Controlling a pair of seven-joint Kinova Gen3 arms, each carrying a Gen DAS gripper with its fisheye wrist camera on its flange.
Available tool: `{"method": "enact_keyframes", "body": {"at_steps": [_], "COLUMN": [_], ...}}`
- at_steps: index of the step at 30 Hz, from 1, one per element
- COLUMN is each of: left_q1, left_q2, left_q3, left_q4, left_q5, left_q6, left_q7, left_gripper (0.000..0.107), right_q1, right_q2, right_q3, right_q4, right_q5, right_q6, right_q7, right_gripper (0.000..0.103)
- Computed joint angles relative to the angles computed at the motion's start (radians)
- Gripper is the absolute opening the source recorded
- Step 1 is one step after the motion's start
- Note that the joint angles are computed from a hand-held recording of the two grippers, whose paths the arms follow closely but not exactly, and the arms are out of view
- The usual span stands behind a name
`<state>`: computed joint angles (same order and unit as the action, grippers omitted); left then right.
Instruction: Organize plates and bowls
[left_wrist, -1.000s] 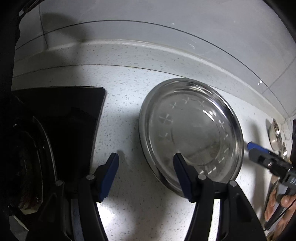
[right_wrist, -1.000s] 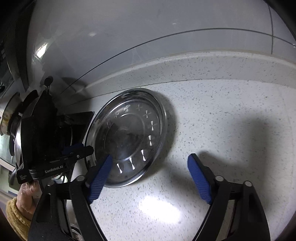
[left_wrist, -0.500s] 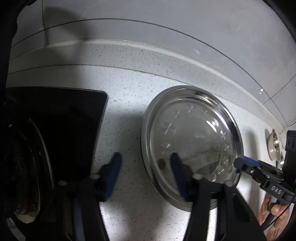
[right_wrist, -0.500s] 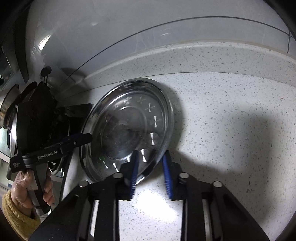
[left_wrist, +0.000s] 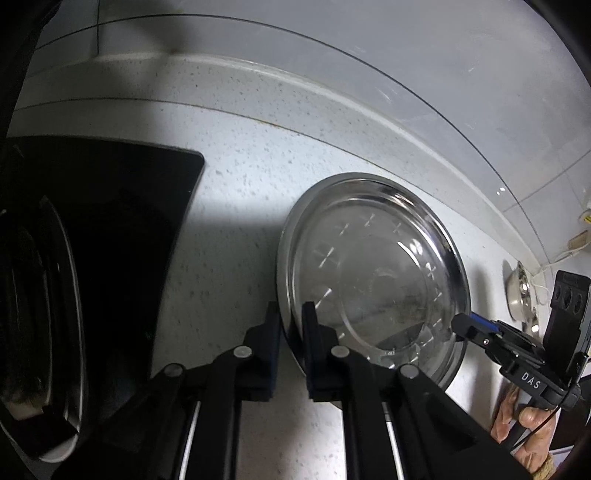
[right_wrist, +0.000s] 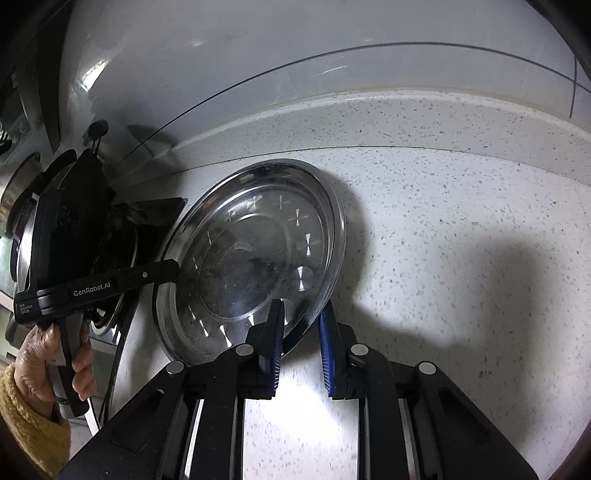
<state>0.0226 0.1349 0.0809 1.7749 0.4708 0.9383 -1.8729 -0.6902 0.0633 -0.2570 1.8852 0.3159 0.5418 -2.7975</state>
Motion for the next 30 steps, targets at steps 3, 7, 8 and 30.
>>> {"method": "enact_keyframes", "body": {"at_steps": [3,7,8,30], "left_q1": [-0.011,-0.019,-0.021,-0.042], "left_q2": [-0.019,-0.065,-0.078,-0.434], "left_q3": [-0.004,-0.016,-0.020,-0.212], "left_q4": [0.007,0.021,0.024,0.169], "left_q5": [0.018,0.038,0.043,0.124], "left_q6": [0.023,0.058,0.070,0.371], "left_q7": [-0.021,-0.053,-0.061,-0.216], "left_gripper": [0.010,0.010,0.010,0.010], "right_q1": [-0.008,-0.021,-0.026,-0.234], "right_q2": [-0.017,-0.030,-0.036,-0.109], "right_q3": [-0.008,-0.029,-0.035,-0.301], "right_q4": [-0.002,-0.021,-0.021,-0.124], "right_q5": [0.004,0.034,0.044,0.347], "right_q6": [0.027,0.071,0.080,0.443], "right_q7": [-0.006,-0.047,-0.063,-0.575], "right_gripper": [0.017,0.017,0.017,0.017]}}
